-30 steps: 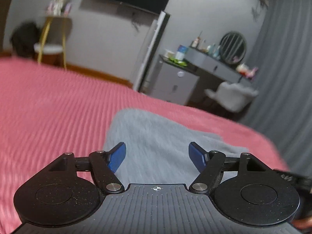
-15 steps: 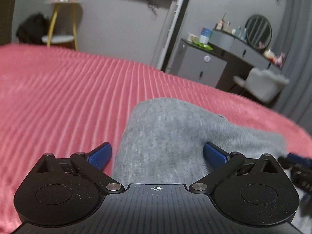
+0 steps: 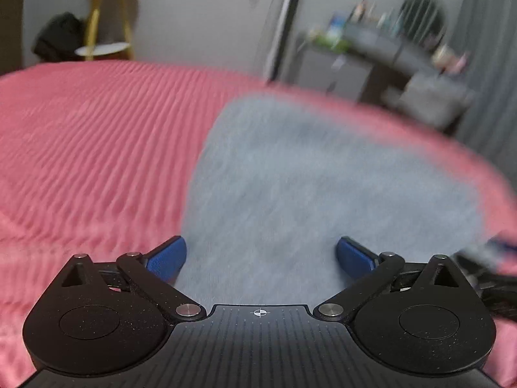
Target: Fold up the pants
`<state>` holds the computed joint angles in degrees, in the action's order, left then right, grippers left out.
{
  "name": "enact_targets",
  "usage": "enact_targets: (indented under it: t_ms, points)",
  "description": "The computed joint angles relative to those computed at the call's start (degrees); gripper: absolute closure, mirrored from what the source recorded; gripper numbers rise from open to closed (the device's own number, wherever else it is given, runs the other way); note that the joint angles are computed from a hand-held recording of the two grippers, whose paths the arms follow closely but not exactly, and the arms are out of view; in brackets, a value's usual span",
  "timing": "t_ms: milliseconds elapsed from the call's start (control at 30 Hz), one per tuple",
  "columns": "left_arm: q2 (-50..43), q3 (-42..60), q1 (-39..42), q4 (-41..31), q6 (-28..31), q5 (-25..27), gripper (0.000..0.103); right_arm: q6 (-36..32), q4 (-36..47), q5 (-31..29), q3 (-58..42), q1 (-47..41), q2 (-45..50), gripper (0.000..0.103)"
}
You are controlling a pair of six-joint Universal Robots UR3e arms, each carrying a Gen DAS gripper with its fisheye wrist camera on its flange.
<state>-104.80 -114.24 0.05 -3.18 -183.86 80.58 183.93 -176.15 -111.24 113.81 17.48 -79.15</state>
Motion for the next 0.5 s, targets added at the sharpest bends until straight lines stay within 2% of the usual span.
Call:
enact_targets:
  t_ms: [67,133,167,200,267,333,367,433,500]
  points:
    - [-0.3,0.1,-2.3,1.9,1.5,3.6,0.0,-5.5,-0.6,-3.9,-1.0,2.6,2.5,0.026]
    - [3.5,-0.3,-3.3,-2.1,3.0,5.5,0.0,-5.2,2.4,-5.6,-3.0,3.5,3.0,0.026]
    - [6.3,-1.6,-2.6,-4.3,3.3,4.4,0.0,-3.3,5.7,-5.9,-4.0,3.8,1.7,0.026]
    - [10.5,-4.4,-0.9,-6.3,3.9,1.2,0.0,-1.1,9.1,-5.9,-4.5,4.1,-0.1,0.024]
    - [19.6,-10.7,4.0,-12.2,5.7,-6.9,0.0,5.2,14.7,-3.7,-2.4,4.0,-5.9,0.004]
    - [25.4,-13.7,5.7,-18.9,5.1,-9.2,0.0,9.8,21.1,2.9,1.5,2.1,-12.7,0.004]
    - [27.8,-14.6,5.8,-22.0,4.7,-9.1,0.0,11.8,25.5,4.2,1.8,2.2,-14.2,0.004]
    - [29.7,-15.1,3.2,-25.3,2.9,-5.3,0.0,16.1,33.9,2.5,-0.6,4.8,-14.3,0.004]
    - [29.5,-13.9,-2.2,-25.3,2.5,2.7,0.0,18.3,36.3,-0.7,-2.6,8.4,-13.4,0.004]
